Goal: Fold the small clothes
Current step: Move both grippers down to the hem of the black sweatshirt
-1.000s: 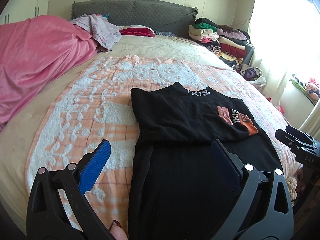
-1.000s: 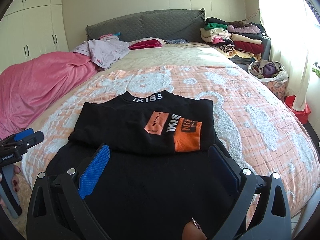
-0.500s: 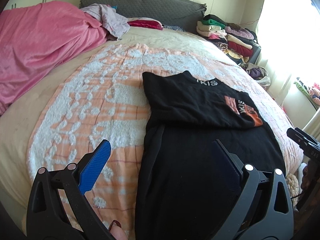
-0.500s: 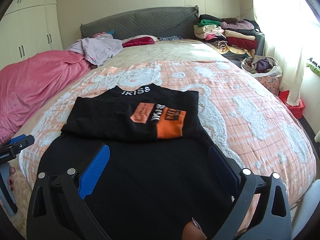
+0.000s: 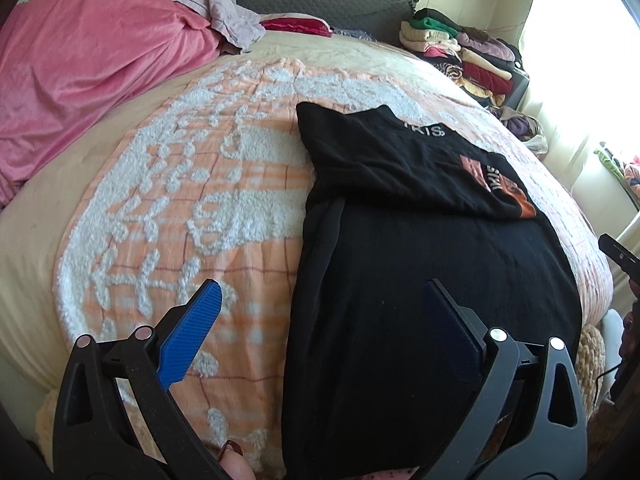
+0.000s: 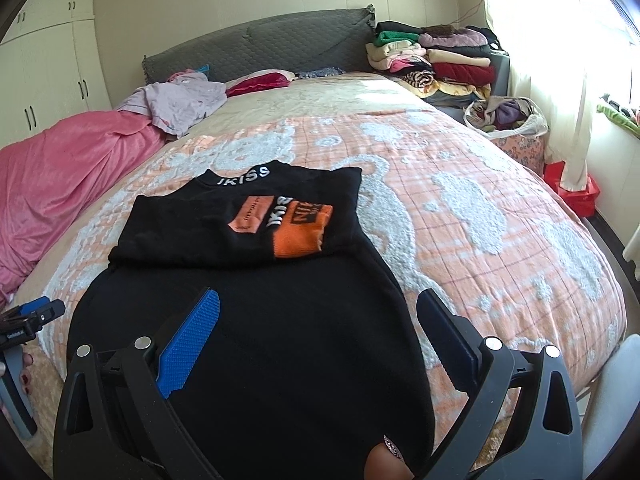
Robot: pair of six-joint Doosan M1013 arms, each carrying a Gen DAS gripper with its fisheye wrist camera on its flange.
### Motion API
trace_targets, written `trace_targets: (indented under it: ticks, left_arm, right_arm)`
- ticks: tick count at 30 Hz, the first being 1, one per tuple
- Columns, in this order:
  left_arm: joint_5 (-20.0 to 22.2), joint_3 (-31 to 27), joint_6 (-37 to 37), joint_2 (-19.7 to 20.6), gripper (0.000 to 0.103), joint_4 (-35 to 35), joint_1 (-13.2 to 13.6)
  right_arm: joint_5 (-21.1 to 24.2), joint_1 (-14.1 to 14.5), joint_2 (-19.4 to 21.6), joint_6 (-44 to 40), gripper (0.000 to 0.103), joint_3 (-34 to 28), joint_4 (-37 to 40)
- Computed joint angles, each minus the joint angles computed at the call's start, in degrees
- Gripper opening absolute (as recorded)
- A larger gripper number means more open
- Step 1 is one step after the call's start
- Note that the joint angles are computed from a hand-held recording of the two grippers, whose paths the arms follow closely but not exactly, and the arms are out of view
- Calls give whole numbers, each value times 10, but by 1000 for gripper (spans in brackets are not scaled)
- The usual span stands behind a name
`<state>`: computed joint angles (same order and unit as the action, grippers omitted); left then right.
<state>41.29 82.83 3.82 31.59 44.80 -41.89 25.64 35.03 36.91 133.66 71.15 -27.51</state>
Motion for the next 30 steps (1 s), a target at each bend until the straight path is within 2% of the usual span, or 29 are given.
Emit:
trace_targets:
  ticks: [22, 30]
  left_arm:
    - [8, 19, 68, 6, 94, -105, -7]
    - [12, 29, 98, 7, 94, -129, -12]
  right_arm:
    - [21, -14, -22, -19, 98, 69, 55]
    - [19, -23, -34, -83, 98, 97, 135]
